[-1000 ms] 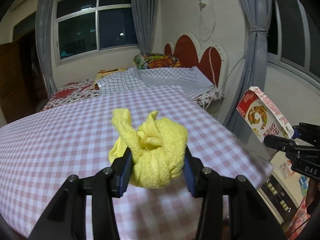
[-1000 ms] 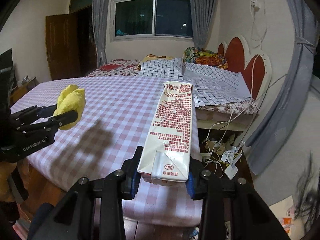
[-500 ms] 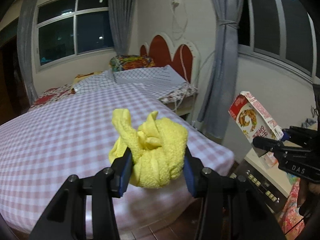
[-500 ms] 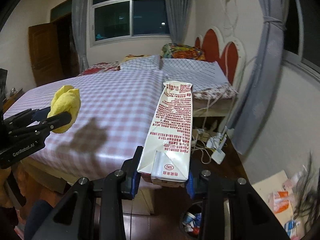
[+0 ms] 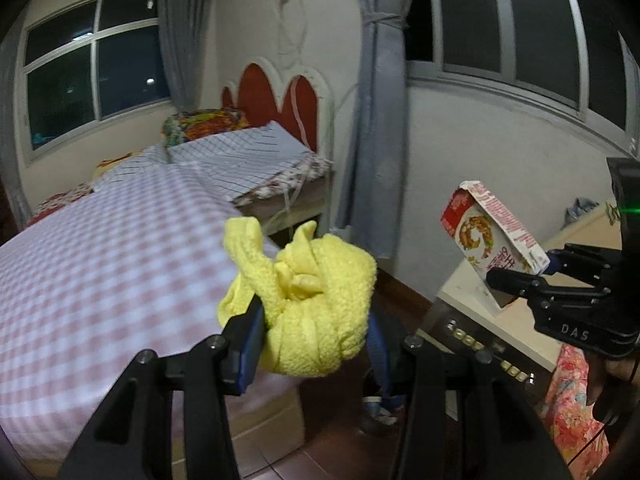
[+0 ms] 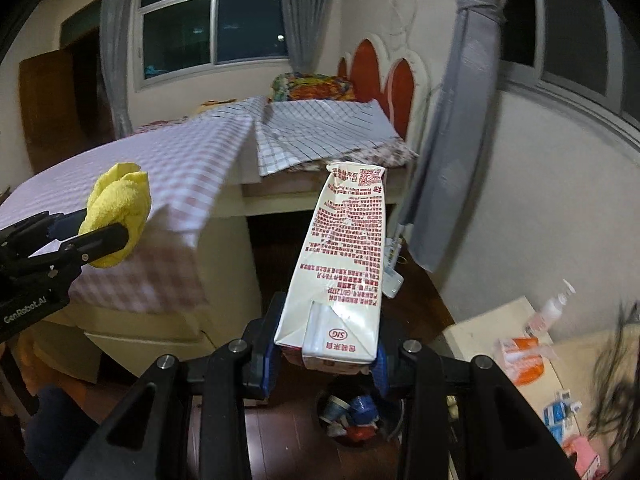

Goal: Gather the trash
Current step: 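Carry the yellow cloth and milk carton over the black trash bin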

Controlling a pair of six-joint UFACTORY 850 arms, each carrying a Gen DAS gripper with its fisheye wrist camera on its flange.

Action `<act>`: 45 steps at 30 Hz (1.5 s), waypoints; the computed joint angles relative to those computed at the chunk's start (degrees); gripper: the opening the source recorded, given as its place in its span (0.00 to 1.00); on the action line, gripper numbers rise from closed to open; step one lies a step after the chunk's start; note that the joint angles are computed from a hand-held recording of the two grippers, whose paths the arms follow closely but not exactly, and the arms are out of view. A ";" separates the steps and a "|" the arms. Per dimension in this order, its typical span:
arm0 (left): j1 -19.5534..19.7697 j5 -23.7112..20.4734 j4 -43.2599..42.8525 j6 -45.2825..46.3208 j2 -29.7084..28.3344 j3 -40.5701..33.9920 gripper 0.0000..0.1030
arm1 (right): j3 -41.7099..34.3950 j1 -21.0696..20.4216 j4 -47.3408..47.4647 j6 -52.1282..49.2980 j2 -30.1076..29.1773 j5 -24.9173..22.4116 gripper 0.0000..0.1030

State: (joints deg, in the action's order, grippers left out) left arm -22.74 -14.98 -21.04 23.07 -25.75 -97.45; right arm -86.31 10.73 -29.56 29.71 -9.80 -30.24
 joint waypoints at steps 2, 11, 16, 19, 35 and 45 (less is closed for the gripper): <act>-0.92 0.10 -1.46 1.63 -0.48 -0.25 0.46 | 1.89 -0.89 -0.70 0.84 1.23 0.45 0.38; -4.73 -2.03 -5.65 6.40 -4.02 -3.29 0.46 | 10.06 -5.48 -0.50 2.78 5.74 2.82 0.38; -6.23 -3.80 -5.50 6.68 -6.77 -4.72 0.46 | 12.85 -7.70 0.64 2.25 6.58 3.40 0.38; -6.65 -4.78 -5.30 6.53 -8.25 -5.13 0.46 | 15.03 -8.99 1.90 1.44 7.08 4.63 0.38; -7.43 -11.33 0.89 1.46 -19.33 -13.36 0.46 | 20.91 -13.92 10.00 -6.42 2.68 9.03 0.38; -8.18 -17.36 0.96 -0.20 -27.64 -20.62 0.46 | 20.58 -16.08 23.22 -21.99 -5.10 11.78 0.38</act>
